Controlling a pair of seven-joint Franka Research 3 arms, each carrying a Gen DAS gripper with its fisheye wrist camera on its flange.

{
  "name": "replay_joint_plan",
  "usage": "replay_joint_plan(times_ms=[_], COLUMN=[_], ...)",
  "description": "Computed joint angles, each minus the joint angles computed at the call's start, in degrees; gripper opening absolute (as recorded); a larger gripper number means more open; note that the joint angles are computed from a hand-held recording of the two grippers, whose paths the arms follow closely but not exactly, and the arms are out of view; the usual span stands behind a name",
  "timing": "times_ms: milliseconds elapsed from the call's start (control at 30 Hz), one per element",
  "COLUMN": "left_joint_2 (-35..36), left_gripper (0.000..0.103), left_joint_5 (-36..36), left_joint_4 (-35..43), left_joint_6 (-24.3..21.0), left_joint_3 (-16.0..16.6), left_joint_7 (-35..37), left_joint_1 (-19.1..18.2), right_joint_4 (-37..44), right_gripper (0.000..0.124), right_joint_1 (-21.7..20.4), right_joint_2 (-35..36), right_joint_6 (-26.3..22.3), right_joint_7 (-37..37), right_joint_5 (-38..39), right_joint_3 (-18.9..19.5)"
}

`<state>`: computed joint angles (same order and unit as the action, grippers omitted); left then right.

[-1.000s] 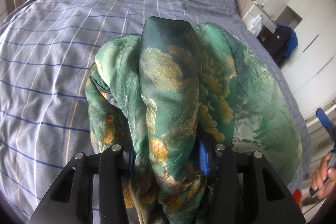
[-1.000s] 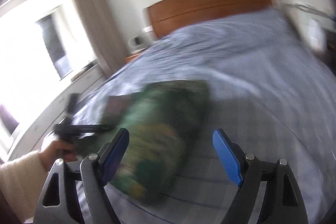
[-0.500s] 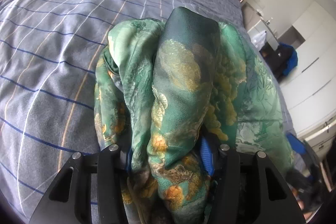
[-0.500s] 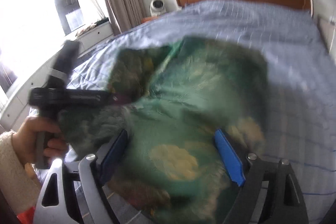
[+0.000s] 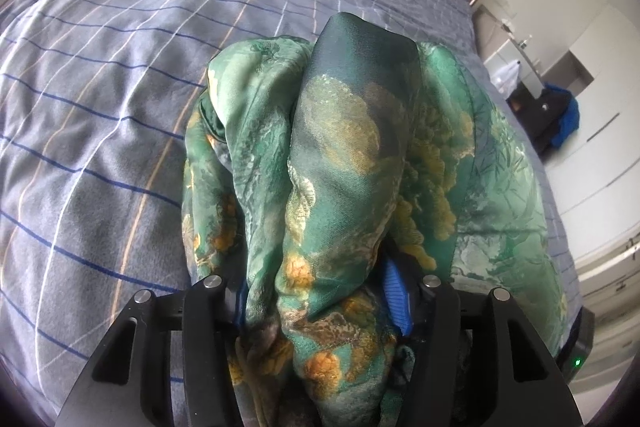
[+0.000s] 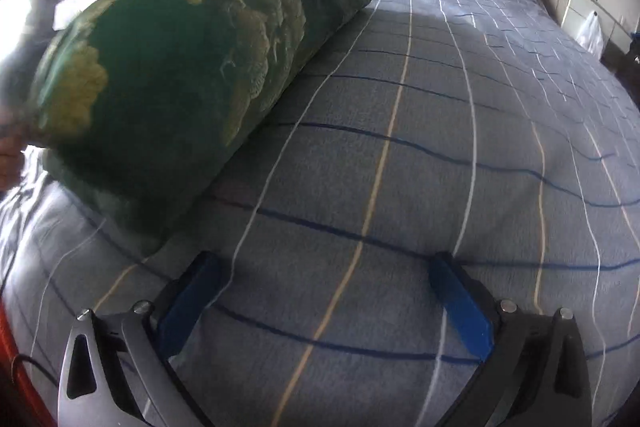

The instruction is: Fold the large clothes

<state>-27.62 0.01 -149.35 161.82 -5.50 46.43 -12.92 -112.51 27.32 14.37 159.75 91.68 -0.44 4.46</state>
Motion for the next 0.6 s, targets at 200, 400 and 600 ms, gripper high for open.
replay_joint_plan(times_ms=[200,400,600], left_joint_2=[0.64,1.03,1.16], left_gripper=[0.057,0.059,0.061], left_joint_5=[0.14,1.24,4.08], left_joint_4=[0.9,1.19,1.46], left_joint_6=[-0.76,-0.67,-1.18], left_joint_3=[-0.39,-1.56,-3.06], left_joint_7=[-0.77,-2.69,-6.17], left_joint_1=[0.38,1.44,2.69], right_joint_4=[-2.4,-1.73,-2.85], right_gripper=[0.103,0.103,0.103], right_joint_1=[-3.23,-1.7,-1.53], right_joint_2=[-1.44,-1.18,-1.87], right_joint_6=[2.81,2.33,2.78], right_joint_7=[-6.59,-5.37,-5.32], right_joint_5=[8.59,7.06,7.08], right_joint_3=[3.03,1.54,1.42])
